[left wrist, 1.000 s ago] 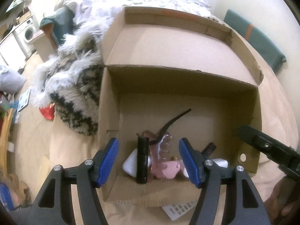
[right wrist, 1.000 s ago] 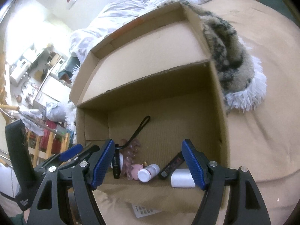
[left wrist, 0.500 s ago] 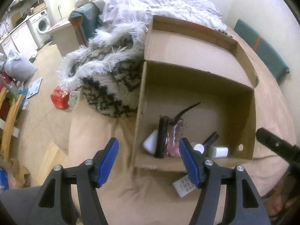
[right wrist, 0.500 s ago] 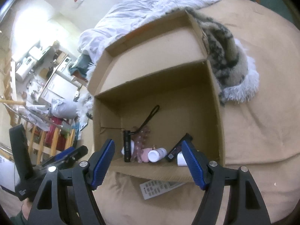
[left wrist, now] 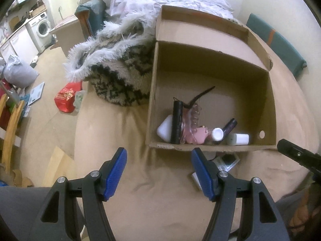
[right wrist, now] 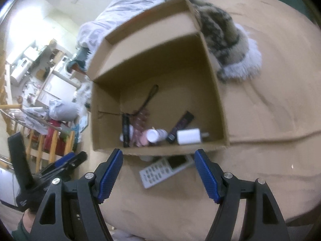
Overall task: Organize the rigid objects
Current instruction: 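Withdraw both open tools from the box toward the white remote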
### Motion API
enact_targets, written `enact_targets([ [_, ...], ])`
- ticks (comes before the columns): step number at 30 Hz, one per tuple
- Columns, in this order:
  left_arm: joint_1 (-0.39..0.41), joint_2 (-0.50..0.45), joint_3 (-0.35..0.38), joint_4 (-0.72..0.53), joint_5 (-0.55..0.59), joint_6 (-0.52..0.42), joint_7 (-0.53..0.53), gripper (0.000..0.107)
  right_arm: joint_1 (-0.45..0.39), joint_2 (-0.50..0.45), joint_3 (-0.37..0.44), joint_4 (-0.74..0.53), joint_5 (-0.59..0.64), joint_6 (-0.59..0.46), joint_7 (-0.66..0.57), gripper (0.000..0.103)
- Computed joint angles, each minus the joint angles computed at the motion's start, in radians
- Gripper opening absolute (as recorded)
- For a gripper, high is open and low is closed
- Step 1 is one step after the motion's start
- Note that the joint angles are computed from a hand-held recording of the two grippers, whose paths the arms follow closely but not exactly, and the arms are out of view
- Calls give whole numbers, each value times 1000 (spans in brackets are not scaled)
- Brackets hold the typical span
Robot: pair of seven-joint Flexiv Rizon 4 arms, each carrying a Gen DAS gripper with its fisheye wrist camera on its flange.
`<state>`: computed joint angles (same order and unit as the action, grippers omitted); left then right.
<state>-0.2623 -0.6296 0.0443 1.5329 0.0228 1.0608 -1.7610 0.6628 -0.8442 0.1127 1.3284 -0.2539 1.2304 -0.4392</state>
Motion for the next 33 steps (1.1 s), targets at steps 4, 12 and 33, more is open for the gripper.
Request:
enact_targets([
  [4, 7, -6, -5, 18, -11, 13, -6, 64, -4, -8, 4, 4, 13, -27, 18, 78],
  [12, 11, -14, 24, 31, -22, -14, -98, 64, -33, -41, 51, -27, 67, -43, 10, 78],
  [33, 33, -29, 15, 26, -59, -25, -196, 64, 40, -314, 59, -489, 234, -447, 35, 93],
])
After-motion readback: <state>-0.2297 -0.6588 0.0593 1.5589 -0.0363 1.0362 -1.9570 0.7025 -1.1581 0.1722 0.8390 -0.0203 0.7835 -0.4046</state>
